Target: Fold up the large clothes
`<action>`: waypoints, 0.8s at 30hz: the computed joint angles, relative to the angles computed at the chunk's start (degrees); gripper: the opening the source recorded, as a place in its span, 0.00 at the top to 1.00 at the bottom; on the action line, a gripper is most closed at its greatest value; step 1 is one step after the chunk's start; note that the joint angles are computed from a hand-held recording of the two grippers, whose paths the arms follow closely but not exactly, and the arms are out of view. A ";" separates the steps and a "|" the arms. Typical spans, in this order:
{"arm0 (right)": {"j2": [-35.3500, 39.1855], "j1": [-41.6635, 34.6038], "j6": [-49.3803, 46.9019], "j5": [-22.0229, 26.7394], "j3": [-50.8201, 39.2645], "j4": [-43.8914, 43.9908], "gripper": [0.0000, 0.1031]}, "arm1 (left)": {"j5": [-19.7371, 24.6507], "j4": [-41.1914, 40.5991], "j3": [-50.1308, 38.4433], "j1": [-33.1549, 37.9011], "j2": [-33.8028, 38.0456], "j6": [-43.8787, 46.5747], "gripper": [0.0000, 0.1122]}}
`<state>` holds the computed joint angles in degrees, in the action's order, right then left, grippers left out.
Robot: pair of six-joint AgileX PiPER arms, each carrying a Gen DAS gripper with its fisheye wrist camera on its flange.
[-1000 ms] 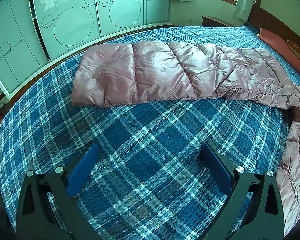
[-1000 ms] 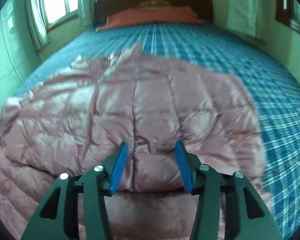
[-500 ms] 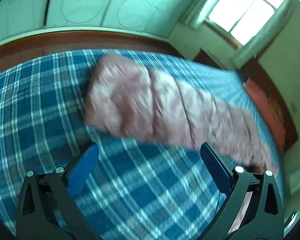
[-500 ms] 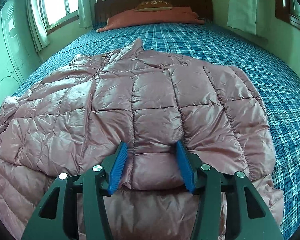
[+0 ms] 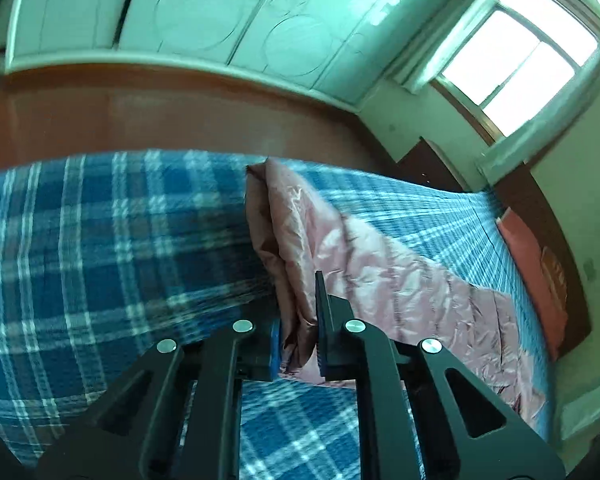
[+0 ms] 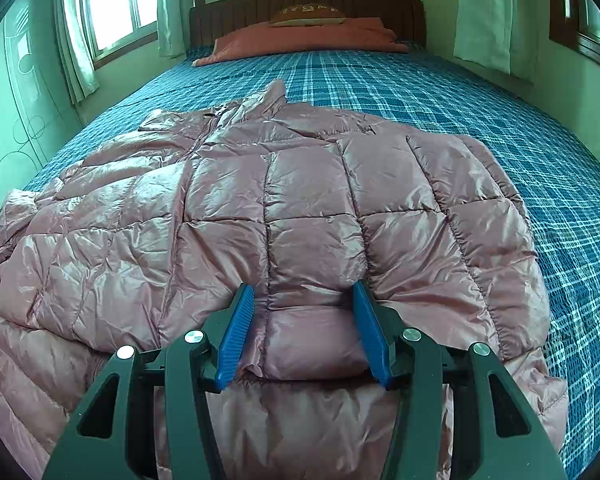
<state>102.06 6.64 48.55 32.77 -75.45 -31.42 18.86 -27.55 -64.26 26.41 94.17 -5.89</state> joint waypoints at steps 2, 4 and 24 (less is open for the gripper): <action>-0.02 0.00 0.01 0.08 -0.08 -0.08 0.50 | -1.36 9.84 -0.61 -4.49 -1.71 -7.71 0.90; -0.06 -0.07 -0.15 -0.02 -0.03 0.12 0.50 | -1.96 17.73 -1.62 -9.24 -2.59 -14.28 0.91; -0.73 -1.56 -1.53 -3.33 1.26 3.24 0.50 | 10.97 57.47 -30.49 -53.96 16.61 -39.46 0.92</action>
